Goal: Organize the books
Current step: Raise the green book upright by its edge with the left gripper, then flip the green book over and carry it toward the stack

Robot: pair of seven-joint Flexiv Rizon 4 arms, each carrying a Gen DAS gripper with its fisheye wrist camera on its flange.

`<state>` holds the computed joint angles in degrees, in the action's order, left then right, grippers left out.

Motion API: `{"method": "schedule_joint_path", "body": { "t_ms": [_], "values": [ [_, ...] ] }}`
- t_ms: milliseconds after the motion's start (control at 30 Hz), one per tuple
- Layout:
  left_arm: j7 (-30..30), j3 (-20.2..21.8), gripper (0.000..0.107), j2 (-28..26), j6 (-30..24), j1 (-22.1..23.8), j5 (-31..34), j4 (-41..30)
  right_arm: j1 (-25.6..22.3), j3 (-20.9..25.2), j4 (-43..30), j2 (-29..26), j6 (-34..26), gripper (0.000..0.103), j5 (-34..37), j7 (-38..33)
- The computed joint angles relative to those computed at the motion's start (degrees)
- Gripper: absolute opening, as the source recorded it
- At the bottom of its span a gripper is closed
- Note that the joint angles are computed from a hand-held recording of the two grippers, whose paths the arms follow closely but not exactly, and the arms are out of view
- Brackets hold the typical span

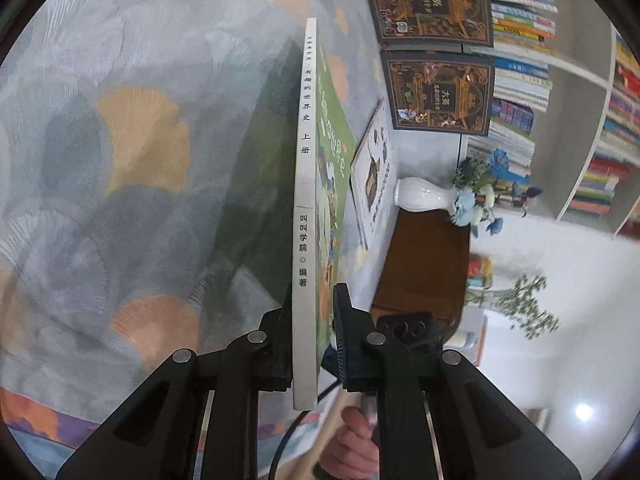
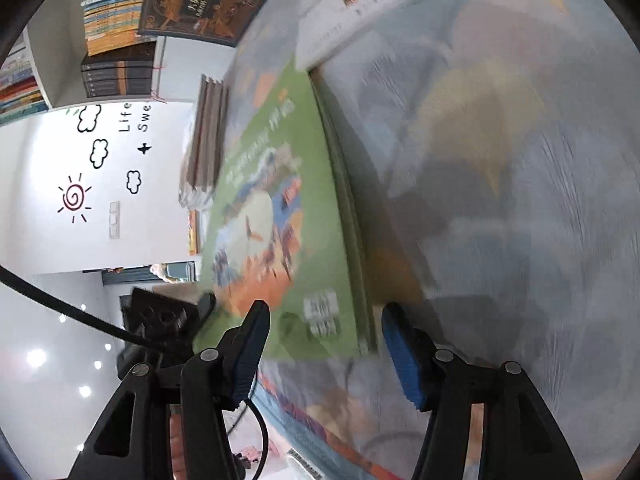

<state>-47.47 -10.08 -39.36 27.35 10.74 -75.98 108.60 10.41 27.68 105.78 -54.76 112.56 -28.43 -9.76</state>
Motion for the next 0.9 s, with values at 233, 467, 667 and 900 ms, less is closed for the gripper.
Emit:
{"method": "schedule_joint_path", "body": {
  "t_ms": [233,467,667,900],
  "values": [
    [-3.4,-0.5,0.011,-1.0,-3.0,0.8,-1.6,-0.9,3.7,-3.2,-4.3,-0.8,-1.2,0.048,1.4,0.0],
    [0.0,2.6,0.016,1.6,7.5,-3.7,10.1,-2.3,16.5,-15.9,-6.2,9.7,-23.2,0.044,2.1,-4.5],
    [6.5,1.9,0.020,5.0,17.4,-5.3,15.8,-1.2,25.9,-25.2,-6.7,13.5,-30.7,0.044,1.6,-5.8],
    [12.7,1.0,0.021,7.6,14.6,-2.5,20.0,-1.8,33.5,-33.0,-5.3,17.3,-34.9,0.045,-2.7,-2.8]
  ]
}}
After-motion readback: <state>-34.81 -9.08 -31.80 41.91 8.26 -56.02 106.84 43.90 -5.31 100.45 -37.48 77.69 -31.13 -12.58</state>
